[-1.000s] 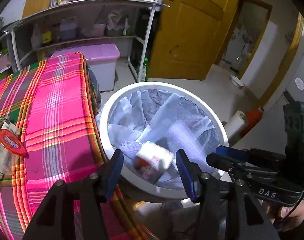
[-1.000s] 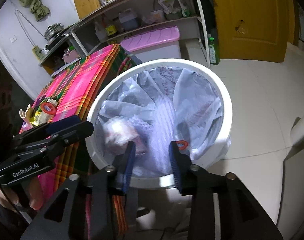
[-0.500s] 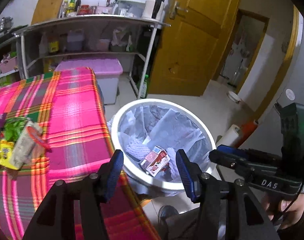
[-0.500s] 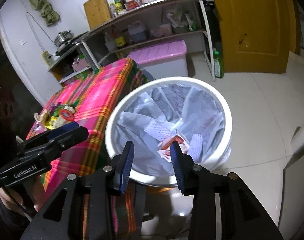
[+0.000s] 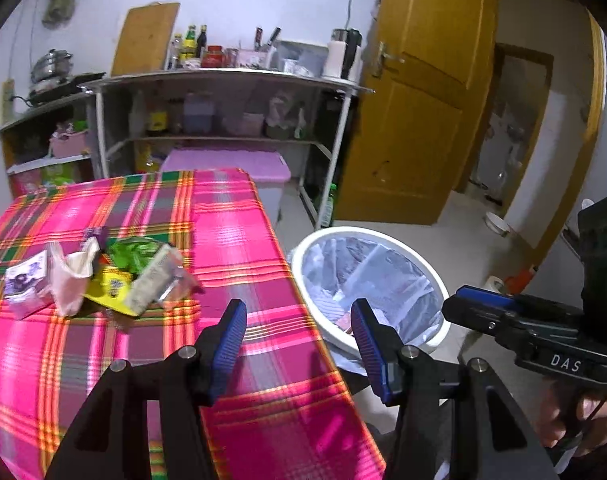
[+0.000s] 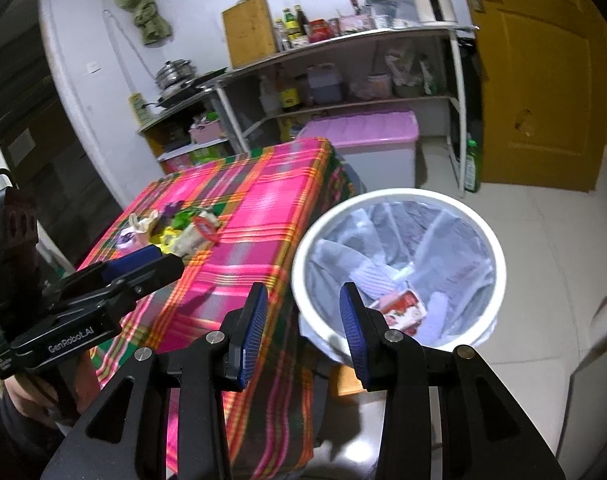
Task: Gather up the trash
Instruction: 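Move both open tools back toward the remaining table items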
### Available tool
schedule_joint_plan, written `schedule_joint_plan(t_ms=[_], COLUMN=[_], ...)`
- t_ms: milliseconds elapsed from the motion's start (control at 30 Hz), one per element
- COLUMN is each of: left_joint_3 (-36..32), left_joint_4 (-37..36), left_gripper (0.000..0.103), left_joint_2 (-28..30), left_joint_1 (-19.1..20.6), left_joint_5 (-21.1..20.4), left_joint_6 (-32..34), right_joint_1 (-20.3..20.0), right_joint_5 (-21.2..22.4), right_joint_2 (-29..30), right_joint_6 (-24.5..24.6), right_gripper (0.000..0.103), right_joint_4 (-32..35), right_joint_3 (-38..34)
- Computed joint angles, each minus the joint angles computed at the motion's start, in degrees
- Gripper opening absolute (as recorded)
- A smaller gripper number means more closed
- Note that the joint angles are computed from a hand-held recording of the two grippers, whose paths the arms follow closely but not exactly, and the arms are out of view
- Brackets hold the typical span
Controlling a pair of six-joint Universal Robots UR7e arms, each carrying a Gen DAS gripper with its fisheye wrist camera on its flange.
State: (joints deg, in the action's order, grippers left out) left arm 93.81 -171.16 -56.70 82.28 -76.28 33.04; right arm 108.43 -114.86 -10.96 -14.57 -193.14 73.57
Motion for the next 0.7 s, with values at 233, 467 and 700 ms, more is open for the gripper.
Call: schedule_joint_plan(t_ms=[233,467,700], left_joint_3=[2.9,4.2,3.7], left_joint_4=[-2.6,-4.3,-5.0], left_gripper=[0.054,0.054,0.054], left_joint_2=[-2.9,-5.0,-5.7], left_joint_1=[1.0,2.4,4.0], left_joint_5=[0.2,0.7,1.4], left_joint_6=[0.2,0.3,-0.5], right_joint_1=[1.2,1.9,2.3], right_joint_5=[1.6,2.5,2.9], right_joint_2=[1.4,2.6,4.2], right_joint_6=[-1.6,-2.2,-2.9], right_gripper=[0.048,0.049,0.049], right_joint_4=[2.1,4.7,7.8], right_joint_3=[-2.0,-4.3,-7.2])
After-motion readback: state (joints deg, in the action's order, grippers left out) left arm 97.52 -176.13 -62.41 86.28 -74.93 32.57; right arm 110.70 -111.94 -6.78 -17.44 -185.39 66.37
